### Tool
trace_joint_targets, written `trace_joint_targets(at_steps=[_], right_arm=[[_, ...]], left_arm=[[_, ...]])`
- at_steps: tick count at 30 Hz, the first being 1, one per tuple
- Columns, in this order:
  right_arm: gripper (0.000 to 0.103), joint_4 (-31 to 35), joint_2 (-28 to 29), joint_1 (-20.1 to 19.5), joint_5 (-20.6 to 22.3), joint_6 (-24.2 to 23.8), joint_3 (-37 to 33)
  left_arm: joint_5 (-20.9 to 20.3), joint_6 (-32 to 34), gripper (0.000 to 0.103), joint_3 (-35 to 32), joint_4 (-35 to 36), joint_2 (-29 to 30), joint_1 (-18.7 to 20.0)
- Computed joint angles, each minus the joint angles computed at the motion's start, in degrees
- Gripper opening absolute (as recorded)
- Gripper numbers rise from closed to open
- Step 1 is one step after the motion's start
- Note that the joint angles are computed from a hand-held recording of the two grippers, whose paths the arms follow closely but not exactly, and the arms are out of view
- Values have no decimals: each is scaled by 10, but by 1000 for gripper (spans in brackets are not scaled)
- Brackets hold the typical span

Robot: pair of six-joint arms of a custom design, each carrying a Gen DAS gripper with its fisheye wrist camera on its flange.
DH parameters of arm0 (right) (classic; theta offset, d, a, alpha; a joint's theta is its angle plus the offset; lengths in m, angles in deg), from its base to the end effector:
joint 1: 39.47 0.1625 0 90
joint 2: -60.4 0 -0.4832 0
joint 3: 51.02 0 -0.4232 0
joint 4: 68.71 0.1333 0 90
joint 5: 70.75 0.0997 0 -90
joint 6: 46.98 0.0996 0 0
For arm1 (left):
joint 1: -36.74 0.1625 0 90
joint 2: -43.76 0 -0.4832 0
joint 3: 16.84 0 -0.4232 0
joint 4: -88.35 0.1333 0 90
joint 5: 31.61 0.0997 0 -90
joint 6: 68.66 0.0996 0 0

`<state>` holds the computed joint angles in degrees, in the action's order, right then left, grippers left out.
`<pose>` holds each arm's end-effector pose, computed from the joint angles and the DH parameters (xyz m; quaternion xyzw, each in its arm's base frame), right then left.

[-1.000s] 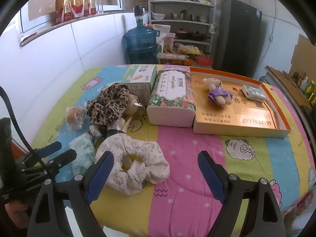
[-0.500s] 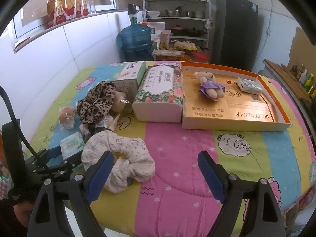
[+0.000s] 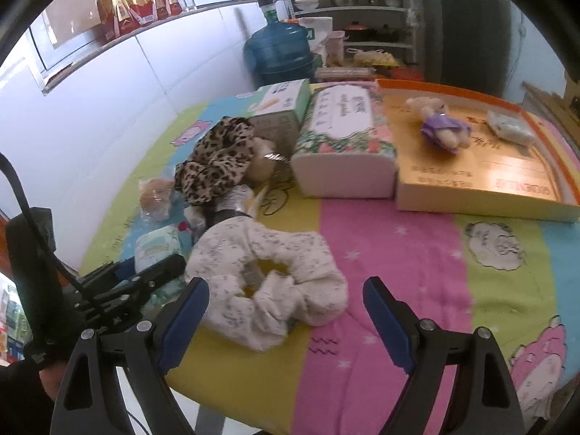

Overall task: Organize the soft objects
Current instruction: 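Grasp the wipes pack with the left tool while the right tool grasps the floral scrunchie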

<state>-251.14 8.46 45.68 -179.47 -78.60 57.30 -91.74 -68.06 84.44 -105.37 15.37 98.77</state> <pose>0.0445 -0.6745 0.1730 0.1682 -0.9244 0.2416 0.2424 -0.1571 -0.6859 -0.0353 0.1634 0.9196 -0.3083 0.1806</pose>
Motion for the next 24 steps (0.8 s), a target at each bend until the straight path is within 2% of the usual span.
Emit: trace_joint_targets(at_steps=[4, 8, 11, 13, 14, 15, 18, 24], right_arm=[[92, -7, 18, 4, -18, -17, -7], [92, -14, 33, 5, -20, -24, -12], [92, -28, 49, 12, -46, -41, -19], [83, -13, 52, 15, -59, -40, -24], [63, -4, 52, 16, -60, -34, -26], [49, 12, 50, 17, -62, -20, -30], [41, 19, 45, 18, -64, 5, -30], [40, 8, 26, 17, -45, 23, -21]], left_arm=[[11, -6, 46, 19, -13, -18, 4], [20, -9, 46, 33, -27, -29, 5], [22, -10, 46, 40, -33, -35, 5], [23, -8, 46, 45, -37, -40, 4], [23, -8, 46, 48, -37, -42, 5], [22, -7, 46, 50, -38, -44, 5], [21, -5, 46, 55, -43, -49, 5], [5, 7, 46, 55, -47, -57, 5]])
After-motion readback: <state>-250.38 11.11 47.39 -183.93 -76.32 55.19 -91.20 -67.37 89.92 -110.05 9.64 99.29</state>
